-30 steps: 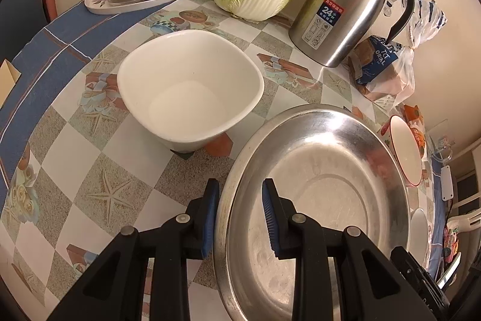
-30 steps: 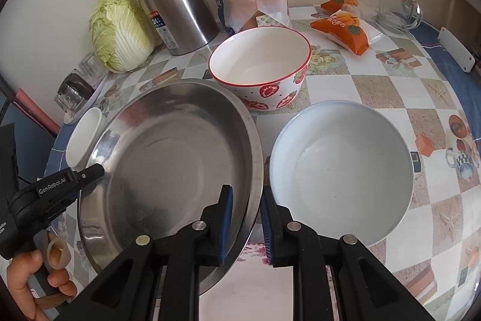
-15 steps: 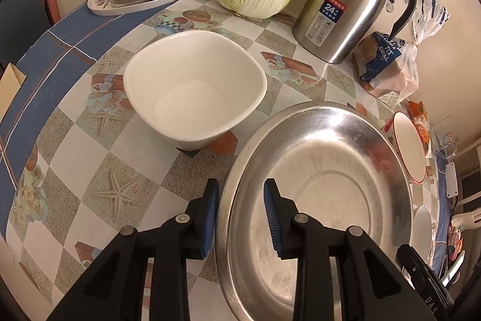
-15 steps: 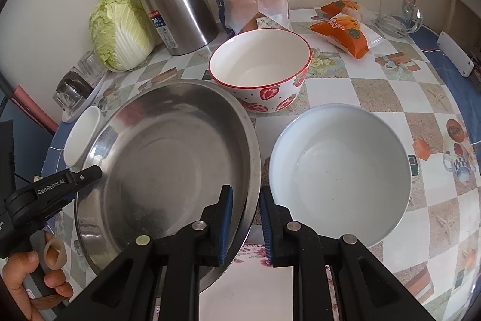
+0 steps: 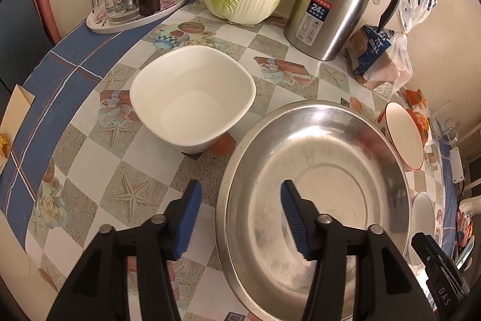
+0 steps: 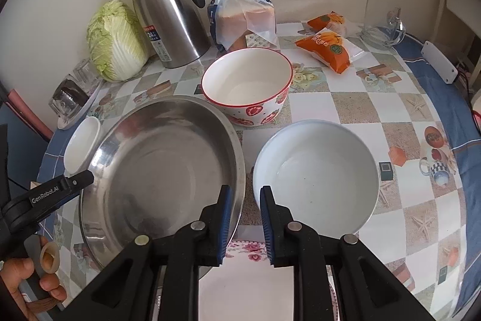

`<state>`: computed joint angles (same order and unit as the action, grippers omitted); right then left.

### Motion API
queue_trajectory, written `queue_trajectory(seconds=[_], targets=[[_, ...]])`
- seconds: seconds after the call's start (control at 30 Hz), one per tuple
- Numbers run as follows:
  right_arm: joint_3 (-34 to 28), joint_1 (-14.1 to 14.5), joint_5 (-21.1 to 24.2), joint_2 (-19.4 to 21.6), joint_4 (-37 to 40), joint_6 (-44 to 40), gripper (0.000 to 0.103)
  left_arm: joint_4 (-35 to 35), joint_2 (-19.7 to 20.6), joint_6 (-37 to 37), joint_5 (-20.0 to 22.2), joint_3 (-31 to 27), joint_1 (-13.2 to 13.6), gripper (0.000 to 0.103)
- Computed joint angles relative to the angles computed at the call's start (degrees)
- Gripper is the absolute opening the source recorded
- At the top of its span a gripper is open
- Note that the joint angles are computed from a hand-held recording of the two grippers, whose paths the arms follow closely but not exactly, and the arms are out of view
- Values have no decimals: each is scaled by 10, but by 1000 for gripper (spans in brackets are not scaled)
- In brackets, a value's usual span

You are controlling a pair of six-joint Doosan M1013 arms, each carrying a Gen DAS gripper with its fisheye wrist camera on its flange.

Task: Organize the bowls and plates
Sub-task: 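Open both tools and release the steel basin rim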

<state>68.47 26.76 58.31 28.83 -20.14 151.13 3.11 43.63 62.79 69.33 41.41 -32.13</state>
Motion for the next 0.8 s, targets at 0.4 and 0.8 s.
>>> queue_trajectory(seconds=[0.4, 0.8], targets=[[-21, 7, 41, 12, -22, -26, 87, 55, 5, 21, 23, -10, -14, 84], [-65, 25, 161, 41, -93, -51, 103, 90, -2, -6, 15, 2, -18, 97]])
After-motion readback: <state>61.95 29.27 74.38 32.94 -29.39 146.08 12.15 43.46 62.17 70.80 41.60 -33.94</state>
